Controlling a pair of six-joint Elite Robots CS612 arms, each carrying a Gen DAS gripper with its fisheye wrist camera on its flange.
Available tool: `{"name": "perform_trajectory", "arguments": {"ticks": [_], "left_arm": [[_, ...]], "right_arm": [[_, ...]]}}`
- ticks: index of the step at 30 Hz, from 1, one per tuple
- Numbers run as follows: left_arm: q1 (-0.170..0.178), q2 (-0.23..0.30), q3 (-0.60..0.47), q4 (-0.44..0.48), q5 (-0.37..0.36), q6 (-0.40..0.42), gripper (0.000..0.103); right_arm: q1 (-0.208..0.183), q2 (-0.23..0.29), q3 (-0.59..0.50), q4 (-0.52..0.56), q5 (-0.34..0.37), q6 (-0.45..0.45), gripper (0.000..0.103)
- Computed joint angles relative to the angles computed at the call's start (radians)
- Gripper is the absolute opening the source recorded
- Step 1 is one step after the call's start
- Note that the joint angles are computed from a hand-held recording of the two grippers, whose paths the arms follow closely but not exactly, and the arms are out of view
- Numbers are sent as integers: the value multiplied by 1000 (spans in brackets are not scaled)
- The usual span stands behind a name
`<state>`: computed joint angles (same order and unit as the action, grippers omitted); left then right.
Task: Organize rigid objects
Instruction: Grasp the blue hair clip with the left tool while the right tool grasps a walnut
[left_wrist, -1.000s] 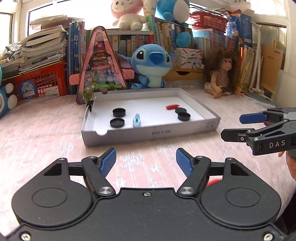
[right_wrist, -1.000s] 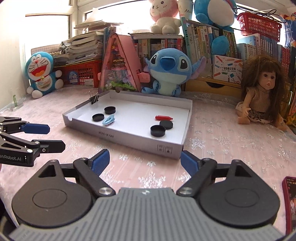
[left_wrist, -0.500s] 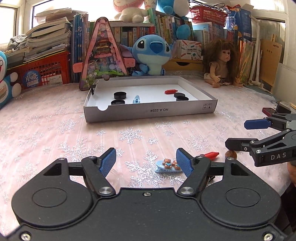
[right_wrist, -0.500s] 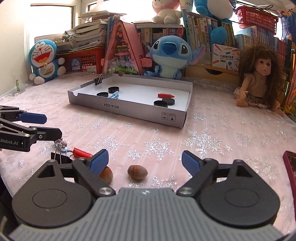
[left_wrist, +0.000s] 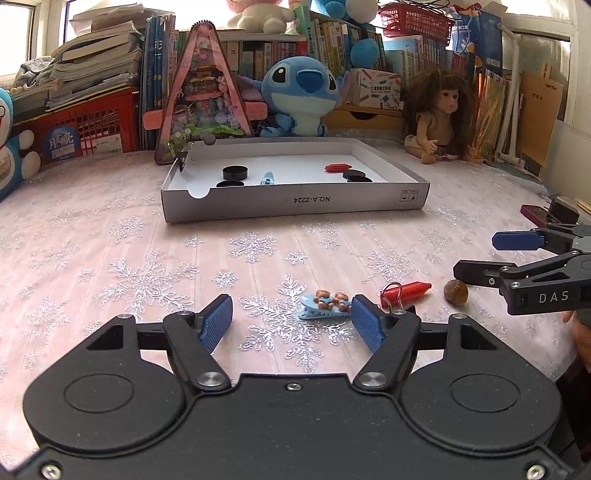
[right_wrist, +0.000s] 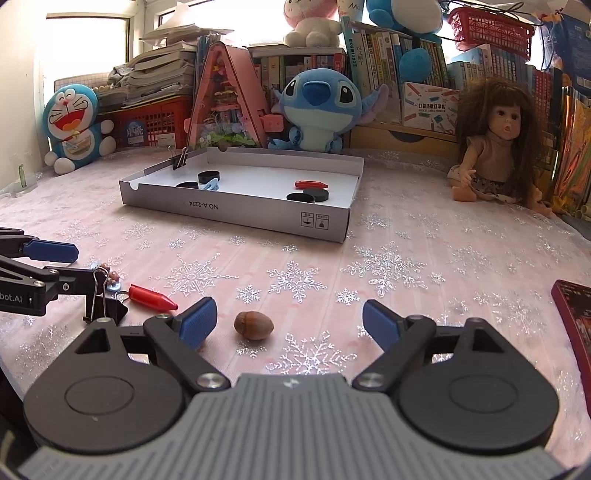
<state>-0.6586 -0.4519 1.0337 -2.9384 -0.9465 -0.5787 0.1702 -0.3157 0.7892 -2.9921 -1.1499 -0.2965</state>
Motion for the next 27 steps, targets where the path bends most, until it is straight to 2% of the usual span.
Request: {"name": "perform_trajectory", "arguments": {"ticks": [5,12,19,27], "left_arm": [[-5,15,-24,7,13,32,69],[-4,27,-44,13,9,11,65],[-7,38,-58,1,12,9,53],[-10,44,-65,-4,15,19,49]], "right_arm": [[3,-2,14,-29,-19,-18,91],[7,-3,26,-58,-42,-16,91],[9,-2,28,-62,-53,-3,91],[11,-3,31,-59,-55,-11,91]]}}
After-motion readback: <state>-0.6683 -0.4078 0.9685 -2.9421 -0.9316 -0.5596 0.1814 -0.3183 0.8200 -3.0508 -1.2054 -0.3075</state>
